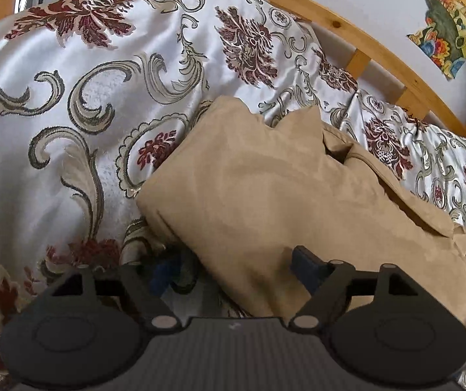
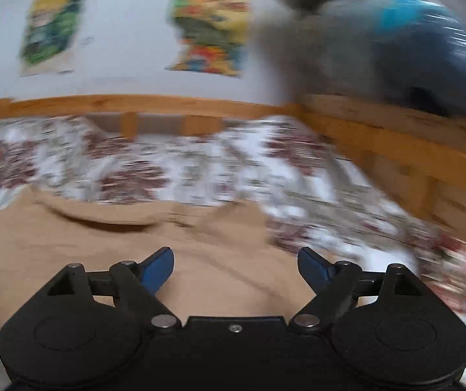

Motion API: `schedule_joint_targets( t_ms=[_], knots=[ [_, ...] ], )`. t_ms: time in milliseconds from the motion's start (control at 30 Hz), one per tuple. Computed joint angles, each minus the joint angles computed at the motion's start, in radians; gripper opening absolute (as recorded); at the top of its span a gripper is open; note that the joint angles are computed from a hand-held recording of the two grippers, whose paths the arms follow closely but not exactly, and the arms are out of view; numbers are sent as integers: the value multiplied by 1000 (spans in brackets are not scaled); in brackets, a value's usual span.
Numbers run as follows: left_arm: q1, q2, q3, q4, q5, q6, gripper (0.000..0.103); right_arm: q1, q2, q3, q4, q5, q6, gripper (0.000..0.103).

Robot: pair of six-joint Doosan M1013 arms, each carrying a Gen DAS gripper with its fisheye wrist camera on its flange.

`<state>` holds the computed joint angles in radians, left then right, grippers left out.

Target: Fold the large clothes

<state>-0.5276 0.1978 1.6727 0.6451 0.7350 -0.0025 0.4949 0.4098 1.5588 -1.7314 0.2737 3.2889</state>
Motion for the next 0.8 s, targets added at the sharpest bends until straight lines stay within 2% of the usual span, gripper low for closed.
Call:
schedule_joint_targets(
  t_ms=[100, 200, 300, 400, 467, 500, 567, 633, 667, 733, 767, 800],
  knots=[
    [2, -1, 6, 8, -13, 3, 83, 20, 54, -74, 70, -42, -165, 85],
    [4, -7, 21, 26, -41, -12, 84, 36, 99, -126, -9, -90, -170, 85],
    [6, -14, 41, 49, -73, -46, 86, 54, 141, -174, 22, -104, -311, 86],
    [6, -12, 45, 68, -85, -80, 90, 63, 167, -189, 175, -101, -515, 86],
    [5, -8, 38, 71, -78, -86, 88, 63, 177, -191, 182, -97, -480, 87],
    [5, -7, 34, 69, -76, -82, 84, 59, 177, -185, 130, -106, -409, 87],
    [9, -5, 25, 50, -83, -64, 58, 57, 179, -185, 107, -111, -381, 87],
    [12, -1, 12, 23, -87, -47, 45, 56, 181, -182, 89, -111, -364, 87],
    [6, 6, -2, 32, -55, -48, 31, 56, 181, -180, 80, -110, -354, 86],
    [-7, 19, -30, 59, 7, -31, 14, 56, 179, -174, 31, -109, -307, 86],
    [-15, 21, -38, 74, 25, -25, 6, 56, 180, -175, 20, -108, -296, 86],
    [-23, 22, -45, 101, 38, -19, 4, 56, 181, -175, 17, -109, -290, 86]
  ],
)
